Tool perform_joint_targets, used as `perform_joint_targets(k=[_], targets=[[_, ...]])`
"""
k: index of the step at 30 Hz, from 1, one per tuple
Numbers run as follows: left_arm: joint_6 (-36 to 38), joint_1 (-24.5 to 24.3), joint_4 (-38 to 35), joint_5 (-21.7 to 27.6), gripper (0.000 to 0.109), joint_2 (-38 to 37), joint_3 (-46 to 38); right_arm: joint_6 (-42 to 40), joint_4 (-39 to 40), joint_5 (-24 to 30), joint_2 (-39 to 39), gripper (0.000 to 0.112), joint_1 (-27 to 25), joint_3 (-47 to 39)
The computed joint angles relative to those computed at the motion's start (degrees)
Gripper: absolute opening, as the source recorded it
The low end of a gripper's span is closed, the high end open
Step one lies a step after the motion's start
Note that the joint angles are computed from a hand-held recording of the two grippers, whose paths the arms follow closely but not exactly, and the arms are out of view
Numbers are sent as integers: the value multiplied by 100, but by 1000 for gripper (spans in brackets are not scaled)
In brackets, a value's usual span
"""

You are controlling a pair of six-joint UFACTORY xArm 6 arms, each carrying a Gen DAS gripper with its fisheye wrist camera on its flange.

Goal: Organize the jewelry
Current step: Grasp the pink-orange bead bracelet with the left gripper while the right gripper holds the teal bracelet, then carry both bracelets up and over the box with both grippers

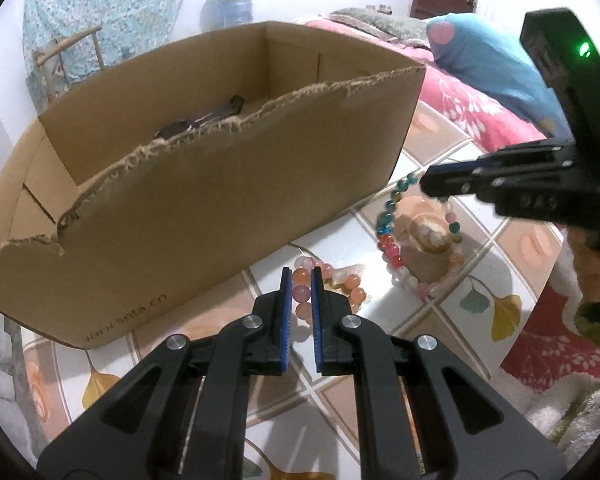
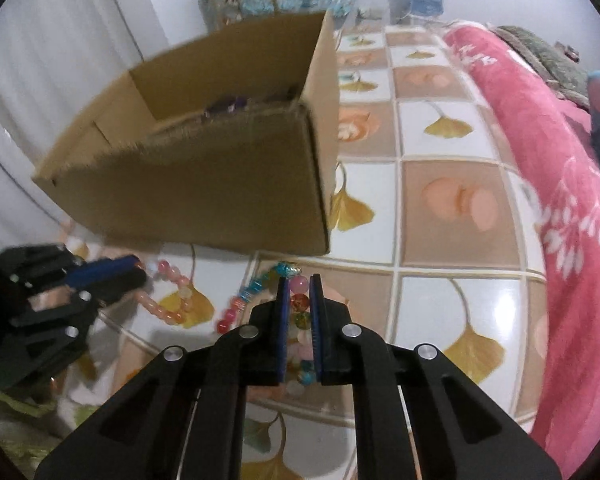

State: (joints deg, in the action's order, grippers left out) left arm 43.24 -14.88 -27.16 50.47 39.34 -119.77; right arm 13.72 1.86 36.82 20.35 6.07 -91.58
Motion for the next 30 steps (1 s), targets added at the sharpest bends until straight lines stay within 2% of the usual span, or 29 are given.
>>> perform_joint_targets(k=[4,15,22,27,30], targets=[[223,5,-199,-145,8,-182,228,149,-245,-97,-288,10,-51,168],[772,13,-919,-764,8,-801,907,1060,-1668,-148,-849,10,-77,299],[1128,138,-1487,-702,8,-942,699,1342,-2271,-201,-1083,10,-43,174],[1327,298,-1976,-522,8,-893,199,1179,-2456,-388,-1022,10,24,-242],[1409,351,-2170,-611,8,-752,-218,971,-2487,-546,-828,10,45,-657]])
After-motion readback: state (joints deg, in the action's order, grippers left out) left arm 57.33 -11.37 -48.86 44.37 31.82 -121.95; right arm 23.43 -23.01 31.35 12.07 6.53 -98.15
